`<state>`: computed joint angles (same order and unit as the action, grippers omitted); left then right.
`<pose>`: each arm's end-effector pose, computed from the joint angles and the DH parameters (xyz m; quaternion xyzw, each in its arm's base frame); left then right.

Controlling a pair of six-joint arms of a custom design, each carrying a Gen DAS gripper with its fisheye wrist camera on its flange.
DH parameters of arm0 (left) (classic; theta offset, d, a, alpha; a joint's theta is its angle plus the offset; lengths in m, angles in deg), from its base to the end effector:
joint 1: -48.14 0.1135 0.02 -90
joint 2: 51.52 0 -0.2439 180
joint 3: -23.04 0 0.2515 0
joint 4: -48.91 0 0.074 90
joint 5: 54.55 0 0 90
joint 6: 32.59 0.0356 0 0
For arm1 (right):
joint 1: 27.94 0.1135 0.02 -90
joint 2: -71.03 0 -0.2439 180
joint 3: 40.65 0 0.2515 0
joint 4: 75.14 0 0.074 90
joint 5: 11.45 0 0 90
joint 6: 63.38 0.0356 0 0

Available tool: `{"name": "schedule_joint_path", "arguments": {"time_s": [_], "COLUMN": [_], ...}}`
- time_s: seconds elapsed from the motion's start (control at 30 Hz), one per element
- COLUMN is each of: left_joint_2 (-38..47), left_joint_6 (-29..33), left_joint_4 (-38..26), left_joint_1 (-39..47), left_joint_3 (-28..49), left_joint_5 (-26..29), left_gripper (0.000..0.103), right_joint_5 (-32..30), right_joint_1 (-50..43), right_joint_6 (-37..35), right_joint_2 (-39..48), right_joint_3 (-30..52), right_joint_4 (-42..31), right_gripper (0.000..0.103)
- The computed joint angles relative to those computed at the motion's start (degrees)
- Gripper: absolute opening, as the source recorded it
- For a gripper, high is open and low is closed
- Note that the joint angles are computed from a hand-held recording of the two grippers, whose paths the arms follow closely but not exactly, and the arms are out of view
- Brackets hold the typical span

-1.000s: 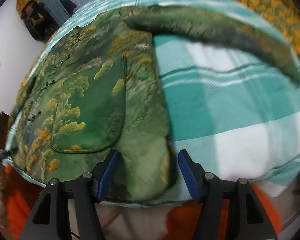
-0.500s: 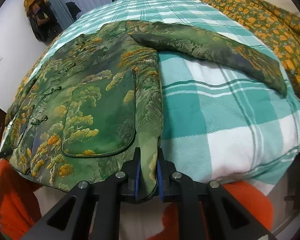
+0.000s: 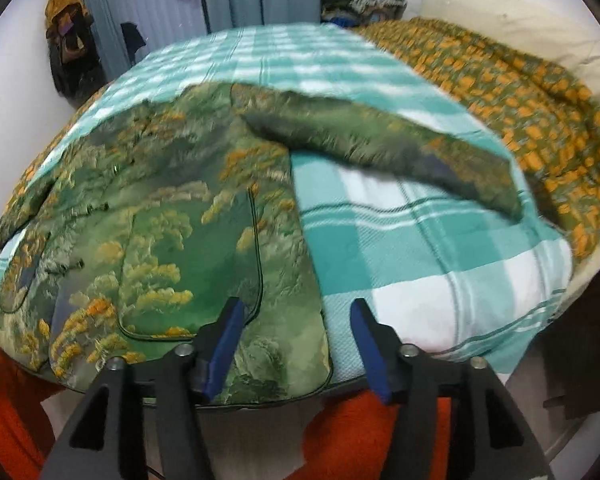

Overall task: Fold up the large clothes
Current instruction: 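Open both tools and lift them off the flattened jacket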

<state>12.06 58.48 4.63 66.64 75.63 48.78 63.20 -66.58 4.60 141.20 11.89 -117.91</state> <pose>0.2115 0.0621 0.1947 -0.1094 0.9423 -0.0588 0.3110 0.1859 -0.1365 0.1726 0.1047 0.9530 -0.0164 0.2837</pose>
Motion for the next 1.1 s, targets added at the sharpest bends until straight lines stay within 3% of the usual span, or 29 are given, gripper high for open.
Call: {"name": "schedule_joint_path", "arguments": {"time_s": [0.1, 0.17, 0.27, 0.53, 0.63, 0.8, 0.93, 1.0, 1.1], "left_joint_2": [-4.82, -6.07, -8.48, -7.94, -7.29, -8.69, -9.14, -10.01, -10.67], "left_joint_6": [-2.41, 0.27, 1.96, 5.42, 5.2, 2.08, 1.86, 2.3, 1.84], "left_joint_4": [4.31, 4.11, 4.22, -0.49, -3.26, -3.85, -2.75, -2.56, -2.69], "left_joint_1": [-3.83, -5.64, -10.3, -13.55, -15.09, -18.41, -21.66, -21.95, -21.84], "left_joint_3": [-2.65, -2.95, -3.82, -3.3, -3.12, -2.98, -2.18, -1.93, -1.23], "left_joint_5": [-6.49, -9.13, -13.26, -6.65, -4.75, -7.47, -14.56, -15.04, -14.81], "left_gripper": [0.102, 0.102, 0.102, 0.101, 0.099, 0.099, 0.101, 0.102, 0.102], "right_joint_5": [1.75, 4.73, 1.49, -4.64, -6.92, -5.81, -5.76, -6.15, -6.23], "right_joint_1": [1.82, 4.44, 4.89, 4.0, 2.69, 4.22, 5.3, 5.74, 6.5], "right_joint_6": [3.41, 6.45, 6.83, 5.46, 4.16, 1.75, 1.22, 1.57, 1.81], "right_joint_2": [-4.32, -7.12, -10.33, -15.87, -19.33, -19.27, -19.72, -20.68, -21.46], "right_joint_3": [-0.79, -1.29, -1.43, -2.84, -4.72, -5.5, -6.65, -7.18, -7.43], "right_joint_4": [-0.59, -1.04, -2.49, -3.18, -1.35, -1.23, -1.83, -2.01, -2.46], "right_gripper": [0.061, 0.061, 0.061, 0.062, 0.084, 0.086, 0.092, 0.102, 0.103]}}
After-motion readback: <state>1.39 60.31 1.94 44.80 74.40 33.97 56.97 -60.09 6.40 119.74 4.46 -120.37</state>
